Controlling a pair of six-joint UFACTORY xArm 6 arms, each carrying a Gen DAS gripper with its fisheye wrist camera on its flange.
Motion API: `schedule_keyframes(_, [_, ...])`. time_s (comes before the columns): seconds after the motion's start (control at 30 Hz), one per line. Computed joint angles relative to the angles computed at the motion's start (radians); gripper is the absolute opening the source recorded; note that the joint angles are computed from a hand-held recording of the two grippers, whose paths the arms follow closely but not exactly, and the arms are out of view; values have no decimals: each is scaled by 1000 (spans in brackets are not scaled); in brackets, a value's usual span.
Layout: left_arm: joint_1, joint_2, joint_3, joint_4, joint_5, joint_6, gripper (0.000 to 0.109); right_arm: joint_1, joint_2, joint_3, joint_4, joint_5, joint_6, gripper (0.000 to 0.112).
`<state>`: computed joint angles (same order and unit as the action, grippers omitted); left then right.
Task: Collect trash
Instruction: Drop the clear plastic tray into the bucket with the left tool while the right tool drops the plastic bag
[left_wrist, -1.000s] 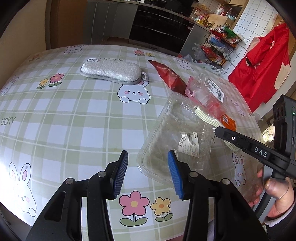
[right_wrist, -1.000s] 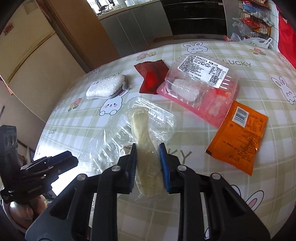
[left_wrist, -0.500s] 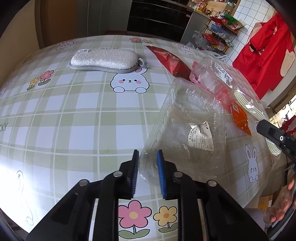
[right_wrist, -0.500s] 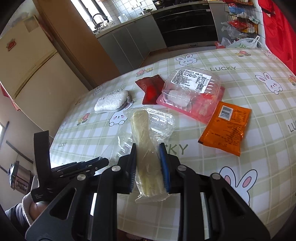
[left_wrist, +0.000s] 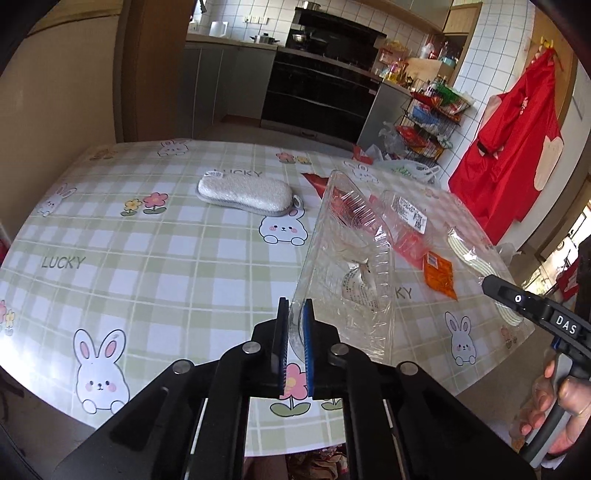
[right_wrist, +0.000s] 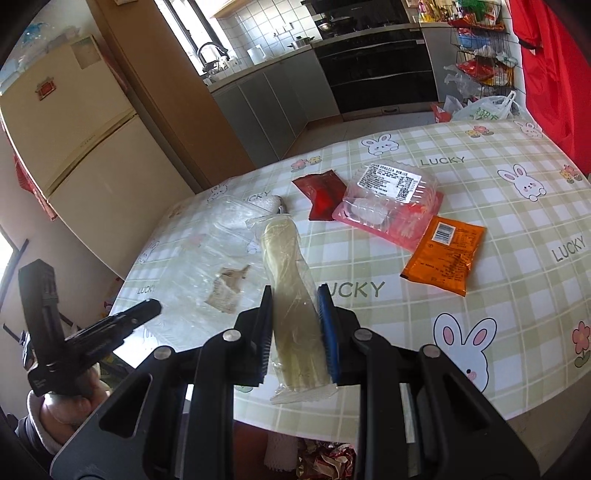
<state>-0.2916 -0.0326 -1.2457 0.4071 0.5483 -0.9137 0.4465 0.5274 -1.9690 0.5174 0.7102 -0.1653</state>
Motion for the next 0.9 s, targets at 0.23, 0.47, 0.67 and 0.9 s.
schedule_keyframes(0.23, [-45, -209, 143, 73, 14, -39, 8, 22, -146, 165, 4, -64, -16, 26])
schedule_keyframes(0.47, [-114, -384, 252, 116, 48, -76, 8, 35, -274, 280, -1, -103, -15, 27])
schedule_keyframes(0.67, [-211, -494, 322, 138, 80, -67, 8, 51, -359, 340, -30, -116, -13, 27])
schedule_keyframes(0.9, [-305, -540, 366, 178, 107, -127, 8, 72, -463, 435, -53, -150, -15, 26])
